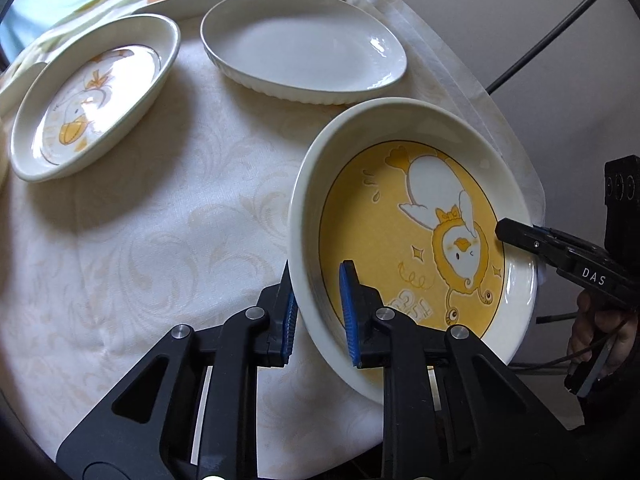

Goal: Organize plates and bowls

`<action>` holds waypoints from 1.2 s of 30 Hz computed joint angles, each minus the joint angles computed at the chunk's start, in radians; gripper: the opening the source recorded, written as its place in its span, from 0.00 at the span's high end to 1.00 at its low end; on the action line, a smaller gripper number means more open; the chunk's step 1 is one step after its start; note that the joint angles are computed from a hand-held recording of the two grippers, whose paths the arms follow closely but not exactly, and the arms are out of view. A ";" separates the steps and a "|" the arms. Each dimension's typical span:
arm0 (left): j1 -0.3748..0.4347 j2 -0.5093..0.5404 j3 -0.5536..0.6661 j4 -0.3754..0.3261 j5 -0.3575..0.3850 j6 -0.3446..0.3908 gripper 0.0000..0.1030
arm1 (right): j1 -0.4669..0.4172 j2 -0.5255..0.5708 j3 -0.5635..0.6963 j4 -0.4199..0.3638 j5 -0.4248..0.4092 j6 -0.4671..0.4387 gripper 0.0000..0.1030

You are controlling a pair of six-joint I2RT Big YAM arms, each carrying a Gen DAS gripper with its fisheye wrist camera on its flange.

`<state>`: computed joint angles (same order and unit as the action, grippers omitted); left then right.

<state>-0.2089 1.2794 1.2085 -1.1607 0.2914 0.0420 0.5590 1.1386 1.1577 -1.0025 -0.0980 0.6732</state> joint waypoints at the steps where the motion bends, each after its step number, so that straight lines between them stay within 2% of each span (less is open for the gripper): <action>1: -0.001 -0.001 0.000 0.000 -0.004 0.002 0.83 | -0.003 0.004 0.001 -0.001 -0.002 -0.003 0.84; 6: -0.013 -0.001 -0.004 0.011 -0.022 0.007 0.83 | -0.008 0.010 0.000 0.004 -0.008 -0.015 0.84; 11: -0.043 0.009 0.017 0.008 -0.069 0.006 0.83 | 0.001 0.024 0.022 -0.027 0.009 -0.032 0.84; 14: -0.047 -0.008 0.019 0.005 -0.071 -0.001 0.83 | 0.002 0.021 0.033 -0.031 0.007 -0.035 0.84; 18: -0.054 -0.027 0.038 -0.011 -0.082 -0.038 0.83 | 0.008 0.035 0.080 -0.065 0.006 -0.052 0.84; 22: -0.027 -0.080 0.050 -0.039 -0.094 -0.063 0.83 | 0.031 0.070 0.160 -0.108 0.000 -0.092 0.84; 28: 0.098 -0.172 0.042 -0.100 -0.099 -0.053 0.83 | 0.114 0.168 0.294 -0.133 -0.012 -0.127 0.84; 31: 0.207 -0.208 0.039 -0.137 -0.084 0.001 0.83 | 0.167 0.227 0.347 -0.123 -0.025 -0.119 0.84; 36: 0.413 -0.213 0.041 -0.188 -0.047 0.140 0.83 | 0.242 0.341 0.435 -0.098 -0.046 -0.091 0.84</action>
